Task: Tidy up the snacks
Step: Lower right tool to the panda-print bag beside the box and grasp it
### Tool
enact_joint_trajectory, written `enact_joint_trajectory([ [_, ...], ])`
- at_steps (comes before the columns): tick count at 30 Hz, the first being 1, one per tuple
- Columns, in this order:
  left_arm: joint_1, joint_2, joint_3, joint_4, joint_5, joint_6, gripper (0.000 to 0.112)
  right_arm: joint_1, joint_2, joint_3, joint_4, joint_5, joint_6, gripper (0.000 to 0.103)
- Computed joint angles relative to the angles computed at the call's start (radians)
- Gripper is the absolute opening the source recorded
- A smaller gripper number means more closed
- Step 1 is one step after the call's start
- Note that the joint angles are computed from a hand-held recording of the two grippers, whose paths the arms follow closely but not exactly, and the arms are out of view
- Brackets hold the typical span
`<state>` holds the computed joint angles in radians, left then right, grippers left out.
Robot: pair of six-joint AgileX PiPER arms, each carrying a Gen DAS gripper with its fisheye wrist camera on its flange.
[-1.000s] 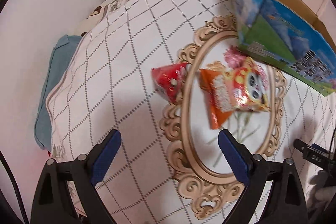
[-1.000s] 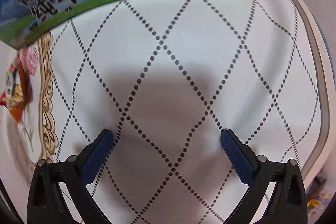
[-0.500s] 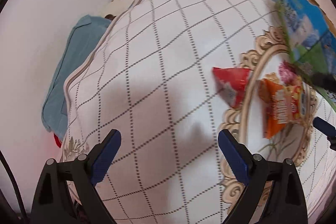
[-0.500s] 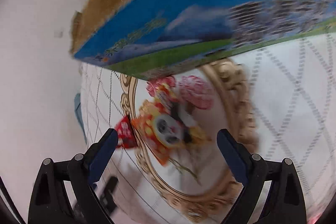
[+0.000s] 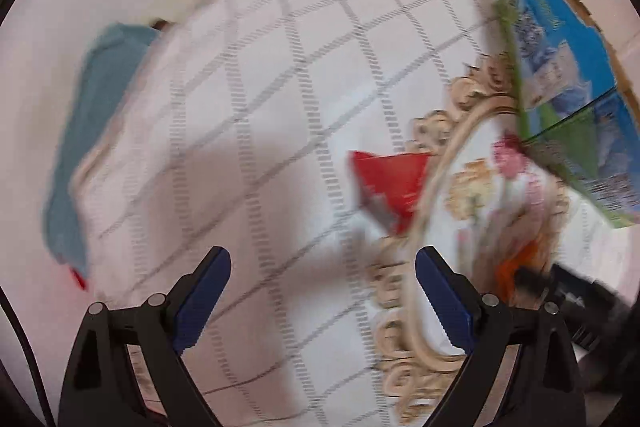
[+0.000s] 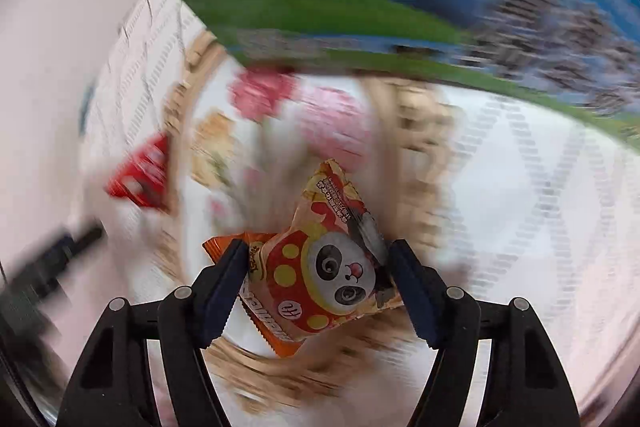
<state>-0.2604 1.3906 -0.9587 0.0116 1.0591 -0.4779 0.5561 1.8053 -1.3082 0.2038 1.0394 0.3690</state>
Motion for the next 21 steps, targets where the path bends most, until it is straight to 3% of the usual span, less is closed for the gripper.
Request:
enact_joint_trajectory([
  [4,0.058,0.121,-0.082,-0.126,-0.023,0.121,0.095,-0.036,-0.097,0.121,-0.087,0.000,0.010,0.075],
  [9,0.154,0.317,-0.182,-0.290,-0.007,0.247,0.094,-0.043,-0.152,0.148,-0.144,0.040,0.058,0.075],
  [10,0.162,0.333,-0.185,-0.302,-0.012,0.248,0.091,-0.059,-0.159,0.146,-0.128,0.048,0.056,0.075],
  [12,0.170,0.358,-0.184,-0.320,-0.022,0.251,0.065,-0.114,-0.178,0.147,-0.078,0.063,0.037,0.076],
  [15,0.150,0.339,-0.172,-0.287,-0.036,0.237,0.043,-0.204,-0.239,0.183,0.015,0.065,0.022,0.076],
  [18,0.109,0.285,-0.121,-0.307,-0.037,0.229,0.041,-0.298,-0.319,0.267,0.108,0.057,-0.003,0.082],
  [21,0.033,0.212,-0.035,-0.328,-0.052,0.211,0.041,-0.418,-0.382,0.383,0.305,0.046,-0.053,0.082],
])
